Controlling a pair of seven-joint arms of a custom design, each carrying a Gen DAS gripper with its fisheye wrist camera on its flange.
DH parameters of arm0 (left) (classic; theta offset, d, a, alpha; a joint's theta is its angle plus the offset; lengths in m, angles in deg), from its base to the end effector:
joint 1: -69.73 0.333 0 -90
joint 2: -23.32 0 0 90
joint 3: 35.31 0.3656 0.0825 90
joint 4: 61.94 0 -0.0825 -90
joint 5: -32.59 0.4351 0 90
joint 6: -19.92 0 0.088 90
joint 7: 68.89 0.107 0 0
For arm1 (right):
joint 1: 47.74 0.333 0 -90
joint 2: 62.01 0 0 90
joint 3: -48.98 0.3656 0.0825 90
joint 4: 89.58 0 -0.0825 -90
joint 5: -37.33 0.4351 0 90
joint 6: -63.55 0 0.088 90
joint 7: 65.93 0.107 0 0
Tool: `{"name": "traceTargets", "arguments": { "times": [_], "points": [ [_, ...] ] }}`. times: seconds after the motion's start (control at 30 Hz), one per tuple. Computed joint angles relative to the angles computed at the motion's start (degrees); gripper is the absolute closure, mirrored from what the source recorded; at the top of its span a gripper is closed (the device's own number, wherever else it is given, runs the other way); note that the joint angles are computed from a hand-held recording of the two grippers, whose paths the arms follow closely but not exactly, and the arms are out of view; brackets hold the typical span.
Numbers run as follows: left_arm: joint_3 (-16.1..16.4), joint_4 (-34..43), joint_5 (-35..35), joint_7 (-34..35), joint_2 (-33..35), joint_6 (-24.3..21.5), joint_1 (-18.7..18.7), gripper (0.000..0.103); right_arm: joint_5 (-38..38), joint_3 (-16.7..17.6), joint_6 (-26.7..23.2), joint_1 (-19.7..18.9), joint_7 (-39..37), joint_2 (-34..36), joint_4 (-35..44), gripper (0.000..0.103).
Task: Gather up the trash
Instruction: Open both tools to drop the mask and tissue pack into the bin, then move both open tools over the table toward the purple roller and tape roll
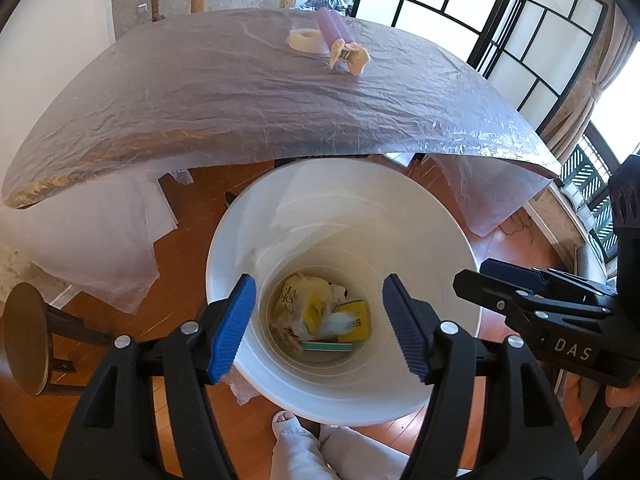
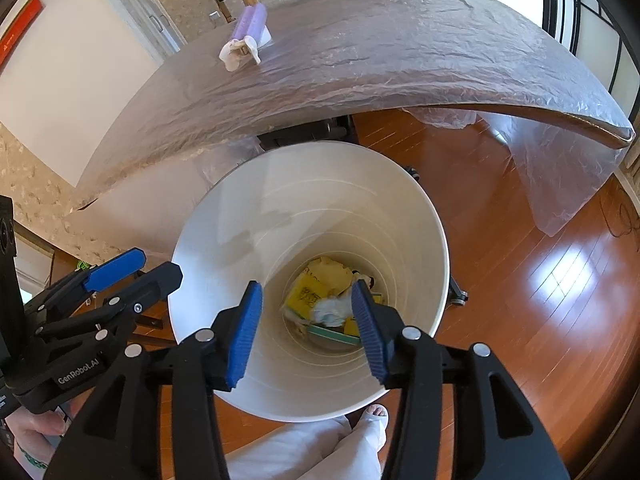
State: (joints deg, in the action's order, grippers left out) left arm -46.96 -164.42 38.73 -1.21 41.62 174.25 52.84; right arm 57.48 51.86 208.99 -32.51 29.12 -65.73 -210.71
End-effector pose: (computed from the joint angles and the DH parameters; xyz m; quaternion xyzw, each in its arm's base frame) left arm 0.6565 -0.3430 0.4662 -0.6194 0.7286 -0.2728 0.1049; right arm 0.5813 0.1864 0.5223 -0.6763 0.6848 -0.0232 0.2705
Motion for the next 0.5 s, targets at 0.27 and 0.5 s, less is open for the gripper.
{"name": "traceTargets", "arguments": {
  "times": [0.27,0.5],
  "points": [
    [0.48,0.07,1.08,-1.67,-0.20,-0.44,-0.67,0.036,-3.98,0.15,1.83,-0.35,2.14,-1.53,-0.93,0.035],
    [2.15,0.35,5.99,-7.42,-1.61,-0.11,-2.37,0.024,-7.75,-0.07,5.62,-0.37,2.05,-3.59,-1.63,0.026]
  ]
}}
